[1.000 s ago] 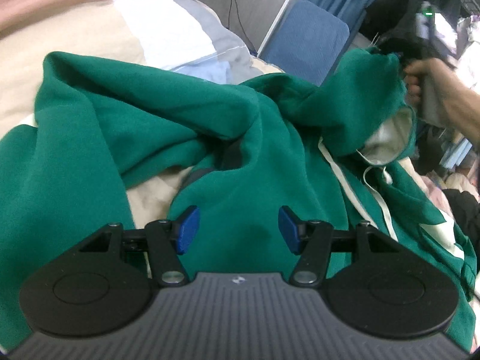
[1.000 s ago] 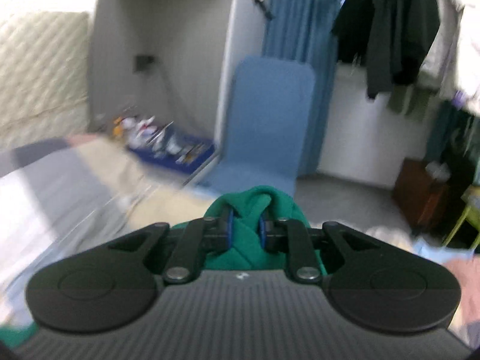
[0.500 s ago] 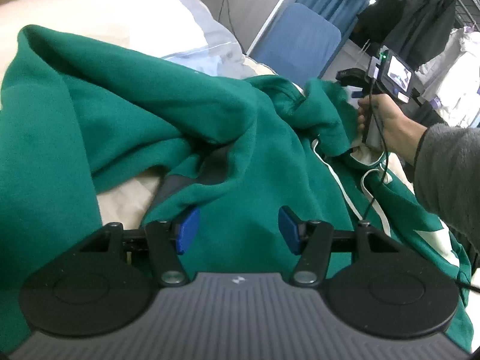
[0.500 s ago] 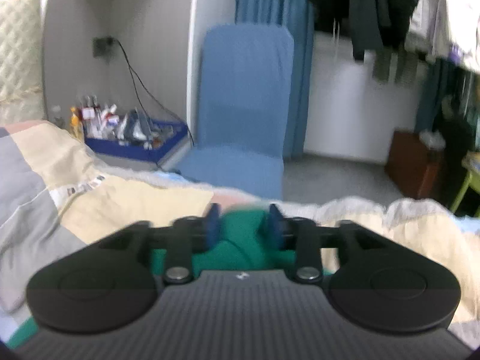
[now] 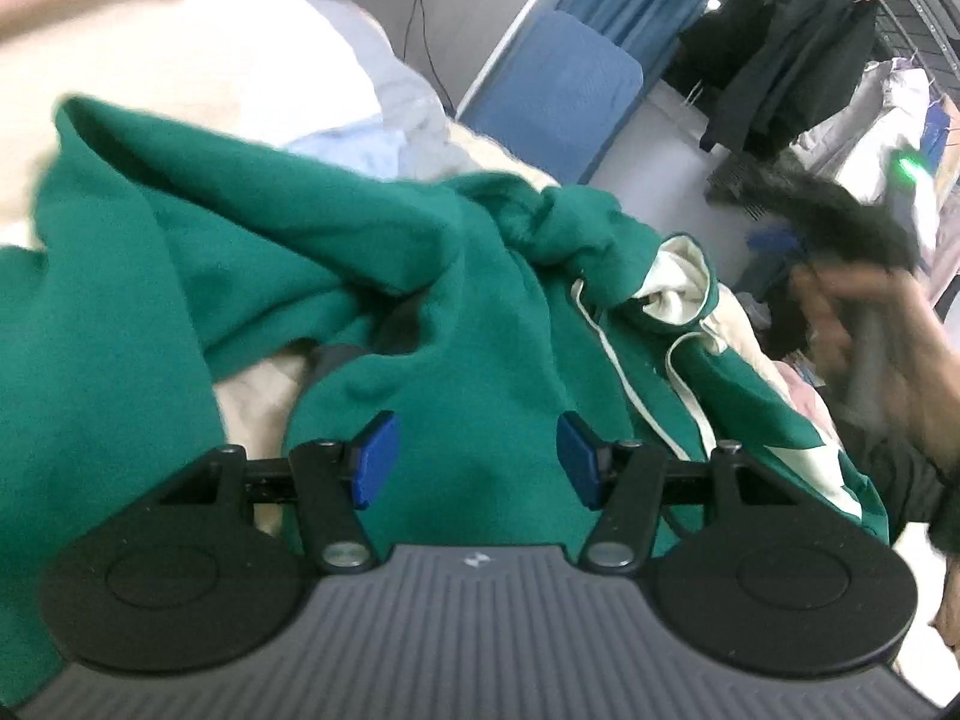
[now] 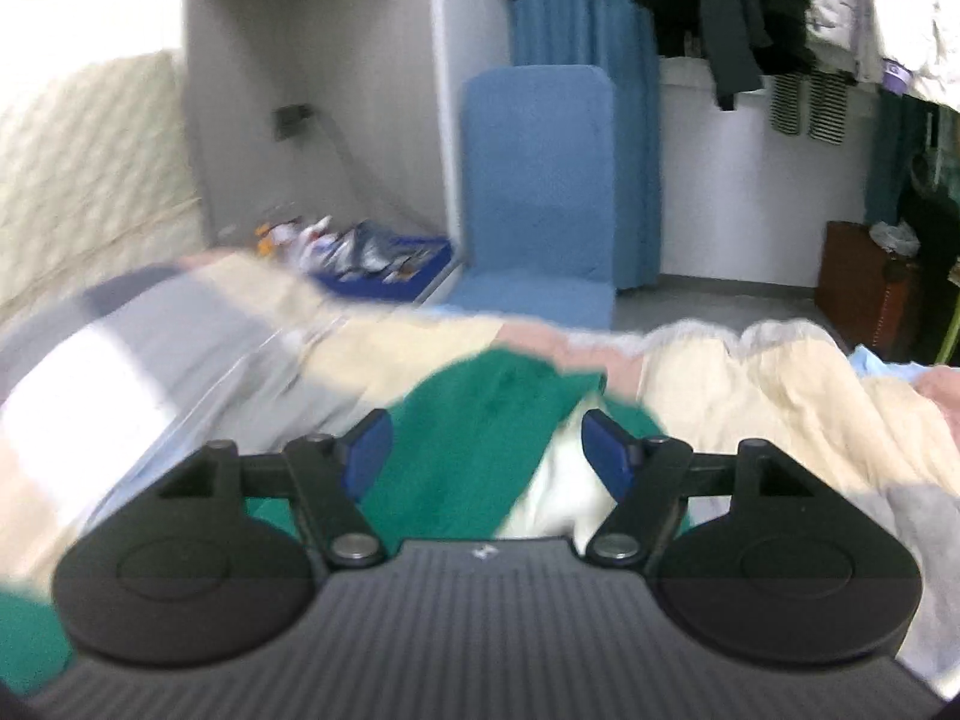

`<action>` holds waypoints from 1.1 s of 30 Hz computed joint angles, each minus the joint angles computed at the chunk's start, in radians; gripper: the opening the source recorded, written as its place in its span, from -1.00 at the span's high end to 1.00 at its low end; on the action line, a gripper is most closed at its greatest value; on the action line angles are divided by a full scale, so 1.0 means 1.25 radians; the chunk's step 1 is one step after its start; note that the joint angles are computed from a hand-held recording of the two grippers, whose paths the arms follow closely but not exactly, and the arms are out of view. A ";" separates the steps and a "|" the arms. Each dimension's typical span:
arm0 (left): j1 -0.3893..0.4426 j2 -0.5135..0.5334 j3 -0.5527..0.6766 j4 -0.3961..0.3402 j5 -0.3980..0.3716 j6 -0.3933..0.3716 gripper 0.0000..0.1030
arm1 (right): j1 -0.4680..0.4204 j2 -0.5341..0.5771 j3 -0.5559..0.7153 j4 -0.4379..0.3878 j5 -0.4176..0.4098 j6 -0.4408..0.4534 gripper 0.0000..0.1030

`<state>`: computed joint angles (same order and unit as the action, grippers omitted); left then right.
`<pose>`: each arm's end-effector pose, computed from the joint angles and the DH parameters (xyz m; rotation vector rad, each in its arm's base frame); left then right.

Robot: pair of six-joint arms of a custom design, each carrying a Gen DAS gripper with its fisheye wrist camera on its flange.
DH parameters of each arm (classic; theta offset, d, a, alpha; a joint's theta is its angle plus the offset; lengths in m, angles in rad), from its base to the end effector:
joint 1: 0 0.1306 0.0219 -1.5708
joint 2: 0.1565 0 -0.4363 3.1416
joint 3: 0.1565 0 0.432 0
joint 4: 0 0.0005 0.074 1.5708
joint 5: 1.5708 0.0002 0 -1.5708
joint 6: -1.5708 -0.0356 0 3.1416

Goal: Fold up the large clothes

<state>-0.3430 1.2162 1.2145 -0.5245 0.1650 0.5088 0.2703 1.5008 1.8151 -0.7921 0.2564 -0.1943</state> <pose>0.4332 -0.1615 0.5027 -0.0764 2.1628 -0.6769 0.5486 0.1421 0.6488 0.0818 2.0302 0.0295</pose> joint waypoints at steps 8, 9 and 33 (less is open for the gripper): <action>-0.046 -0.104 -0.031 -0.058 -0.065 0.037 -0.23 | 0.134 -0.241 -0.180 -0.178 -0.029 -0.004 -0.38; -0.055 -0.117 -0.035 -0.070 -0.065 0.043 -0.23 | 0.157 -0.268 -0.200 -0.197 -0.029 -0.023 -0.38; -0.129 -0.172 -0.043 -0.260 -0.207 0.172 -0.24 | 0.438 -0.372 -0.422 -0.260 0.036 0.033 0.09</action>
